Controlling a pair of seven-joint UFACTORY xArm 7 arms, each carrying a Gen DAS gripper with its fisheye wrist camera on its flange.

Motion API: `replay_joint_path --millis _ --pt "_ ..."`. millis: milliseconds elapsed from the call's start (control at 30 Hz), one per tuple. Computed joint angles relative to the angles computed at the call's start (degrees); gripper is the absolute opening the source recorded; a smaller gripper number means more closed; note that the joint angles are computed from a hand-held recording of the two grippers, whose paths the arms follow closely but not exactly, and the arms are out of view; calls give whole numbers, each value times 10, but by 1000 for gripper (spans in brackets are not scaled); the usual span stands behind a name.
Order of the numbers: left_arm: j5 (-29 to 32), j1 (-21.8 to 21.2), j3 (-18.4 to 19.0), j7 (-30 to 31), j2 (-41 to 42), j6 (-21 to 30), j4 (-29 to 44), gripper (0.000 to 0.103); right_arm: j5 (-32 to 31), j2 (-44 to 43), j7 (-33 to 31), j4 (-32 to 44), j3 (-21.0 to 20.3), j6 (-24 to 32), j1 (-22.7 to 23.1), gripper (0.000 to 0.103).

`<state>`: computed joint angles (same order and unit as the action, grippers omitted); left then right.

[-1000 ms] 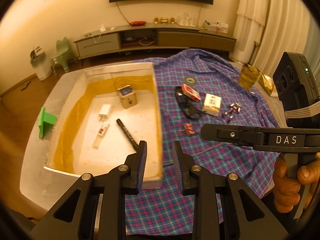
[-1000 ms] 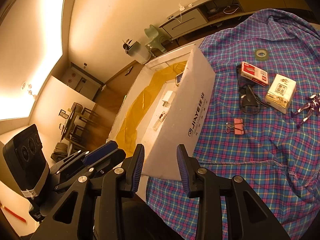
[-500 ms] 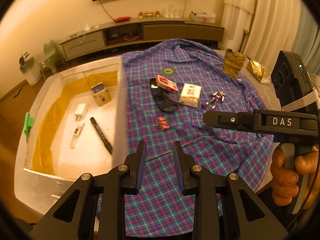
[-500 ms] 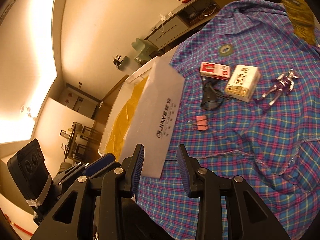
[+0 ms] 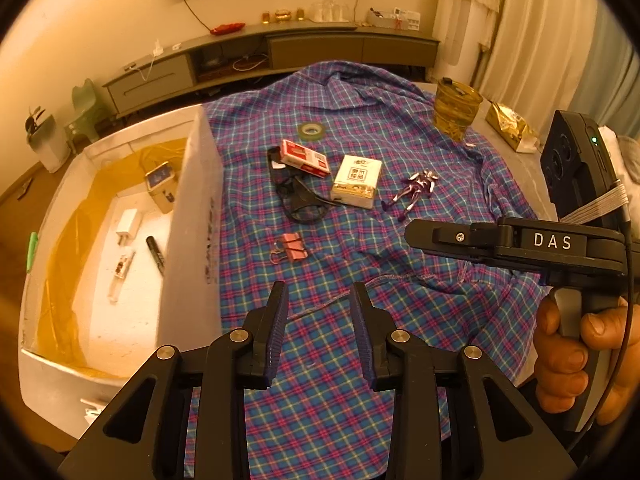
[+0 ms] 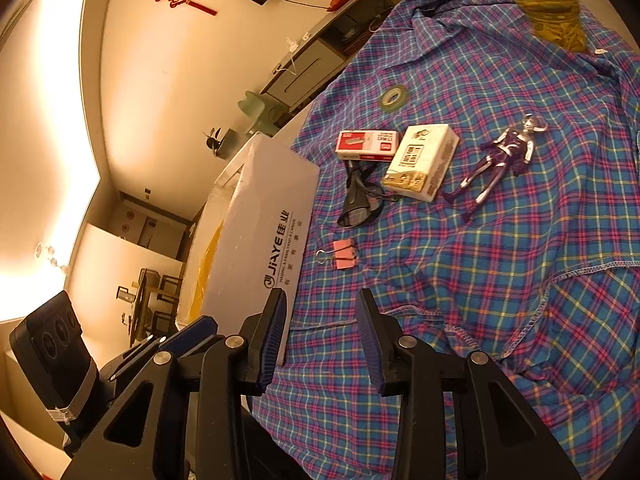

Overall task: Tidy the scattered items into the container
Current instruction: 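Withdraw both open tools from box back over the plaid shirt, then move left tool to white tissue pack while right tool approaches purple figure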

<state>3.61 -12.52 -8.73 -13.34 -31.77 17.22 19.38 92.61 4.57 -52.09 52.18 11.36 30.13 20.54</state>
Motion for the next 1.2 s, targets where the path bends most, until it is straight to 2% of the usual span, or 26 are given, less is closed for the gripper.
replay_joint_path --millis 533,1200 --pt "8 1 -5 -20 143 -47 65 35 4 54 -6 24 -8 -1 -31 41" --pt "16 -9 3 -17 244 -77 128 36 -10 82 7 46 -7 -17 -59 43"
